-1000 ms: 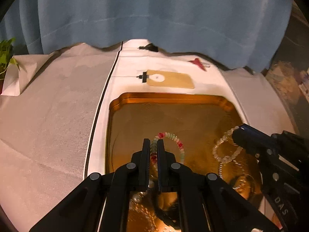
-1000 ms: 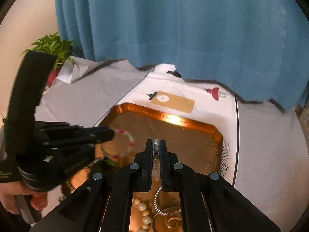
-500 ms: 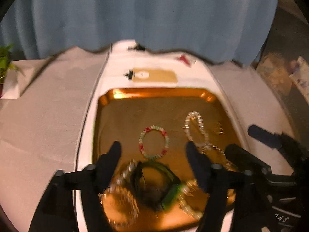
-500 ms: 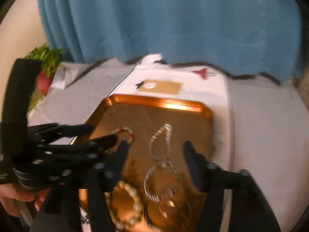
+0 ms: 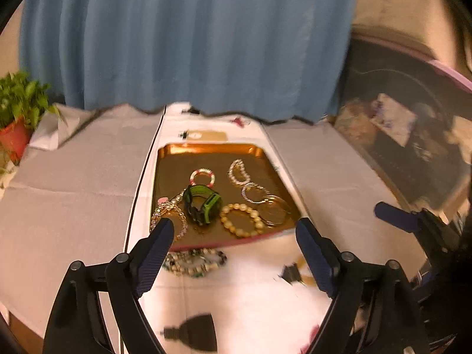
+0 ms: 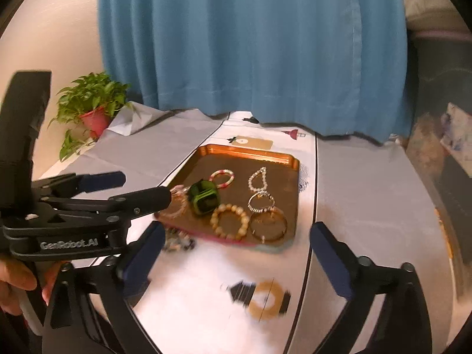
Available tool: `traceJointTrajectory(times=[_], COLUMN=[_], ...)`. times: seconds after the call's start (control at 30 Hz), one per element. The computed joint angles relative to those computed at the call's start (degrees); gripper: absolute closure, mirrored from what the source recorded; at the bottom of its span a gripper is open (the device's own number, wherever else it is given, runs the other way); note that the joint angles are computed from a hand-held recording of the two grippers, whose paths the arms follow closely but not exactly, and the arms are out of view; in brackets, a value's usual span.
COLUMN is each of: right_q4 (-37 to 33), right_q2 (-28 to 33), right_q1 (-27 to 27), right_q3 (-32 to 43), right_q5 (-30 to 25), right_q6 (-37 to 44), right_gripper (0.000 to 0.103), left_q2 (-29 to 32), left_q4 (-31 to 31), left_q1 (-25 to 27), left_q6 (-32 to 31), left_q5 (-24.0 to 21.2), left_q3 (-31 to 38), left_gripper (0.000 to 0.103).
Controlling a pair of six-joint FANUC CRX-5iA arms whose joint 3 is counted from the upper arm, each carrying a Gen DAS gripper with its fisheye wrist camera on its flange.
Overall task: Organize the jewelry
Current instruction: 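Move both grippers back toward the beaded necklace beside the tray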
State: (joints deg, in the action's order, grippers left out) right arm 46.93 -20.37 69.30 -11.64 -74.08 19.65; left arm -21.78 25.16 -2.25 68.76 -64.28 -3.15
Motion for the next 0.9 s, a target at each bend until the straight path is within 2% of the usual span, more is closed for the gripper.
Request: traceJointTrajectory(times=[0.17,0.23,0.3,0.4,0.53,0.73,0.9], right_q4=[6.1,11.6,13.9,14.4,13.1,12.3,12.1], right_q2=[-1.0,-0.7,-0.7,-1.7,-4.1,-5.2,-5.9], right_q1=[9.9,14.2,16.7,18.7,20.4,19.3,17.0], right_q3=[-0.4,-1.5,-2.2,-3.4,-5.9,-8.9,-10.8], right_q5=[-7.0,-11.4,-13.2,-12.3,-10.1,-7.9,-5.2], right_q6=[-4.0,-7.3,-9.4,-10.8,-13.1,-15.8,-18.3], right_gripper=[0.0,0.0,0.0,0.0,0.0,0.0,0.0], left_q2=[-6.5,-8.4,-9.7,-11.6,-10.8,-10.3,-9.8], left_q4=[1.6,3.2,2.6,-0.4,-8.7,-12.5,-8.2], left_q1=[-0.1,1.0,1.2,0.4,-2.5,-5.2,-3.1], left_q6=[-3.6,-4.4,-4.2,-4.0,2.2,2.2,-0.3], left_q5=[1.3,0.9,0.7,0.8,-2.3,-2.7,-1.1], left_q3=[-2.7,-3.3,-3.5,-3.5,-0.5,-0.5,-3.0], left_gripper=[0.018,0.01,0.0,0.0,0.0,0.0,0.0])
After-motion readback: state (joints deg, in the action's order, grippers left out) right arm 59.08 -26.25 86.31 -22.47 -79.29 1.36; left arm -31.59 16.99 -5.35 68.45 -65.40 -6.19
